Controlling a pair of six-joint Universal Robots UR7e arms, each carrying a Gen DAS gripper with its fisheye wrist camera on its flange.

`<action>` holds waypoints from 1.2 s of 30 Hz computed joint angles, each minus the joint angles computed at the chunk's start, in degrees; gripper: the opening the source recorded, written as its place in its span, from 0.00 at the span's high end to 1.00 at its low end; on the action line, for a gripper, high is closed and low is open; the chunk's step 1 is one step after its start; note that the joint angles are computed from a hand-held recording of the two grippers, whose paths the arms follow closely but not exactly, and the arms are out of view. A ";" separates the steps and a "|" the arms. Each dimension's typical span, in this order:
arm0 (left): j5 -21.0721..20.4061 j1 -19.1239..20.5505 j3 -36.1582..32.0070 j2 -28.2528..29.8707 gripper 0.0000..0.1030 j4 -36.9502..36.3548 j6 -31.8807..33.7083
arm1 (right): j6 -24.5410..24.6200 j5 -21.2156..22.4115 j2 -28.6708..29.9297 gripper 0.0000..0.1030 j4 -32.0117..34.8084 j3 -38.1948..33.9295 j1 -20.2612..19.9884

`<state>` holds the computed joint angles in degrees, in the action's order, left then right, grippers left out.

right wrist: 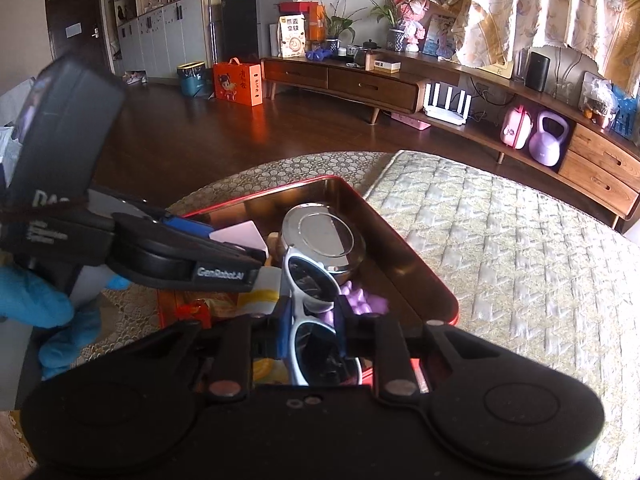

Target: Organize rigid objects

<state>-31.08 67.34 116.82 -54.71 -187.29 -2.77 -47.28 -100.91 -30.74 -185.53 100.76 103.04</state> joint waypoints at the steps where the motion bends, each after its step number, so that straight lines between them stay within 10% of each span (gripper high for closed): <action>1: -0.22 0.16 0.01 -0.13 0.53 0.59 -0.72 | 0.28 0.00 -0.08 0.78 0.09 0.06 0.00; 36: 6.64 -12.01 14.72 -8.62 0.27 -4.82 -5.63 | 4.02 7.01 -11.30 0.41 -4.88 11.75 -1.69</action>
<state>-24.44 55.33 131.54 -63.33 -192.10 -8.40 -43.26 -93.90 -42.04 -190.41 112.51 101.35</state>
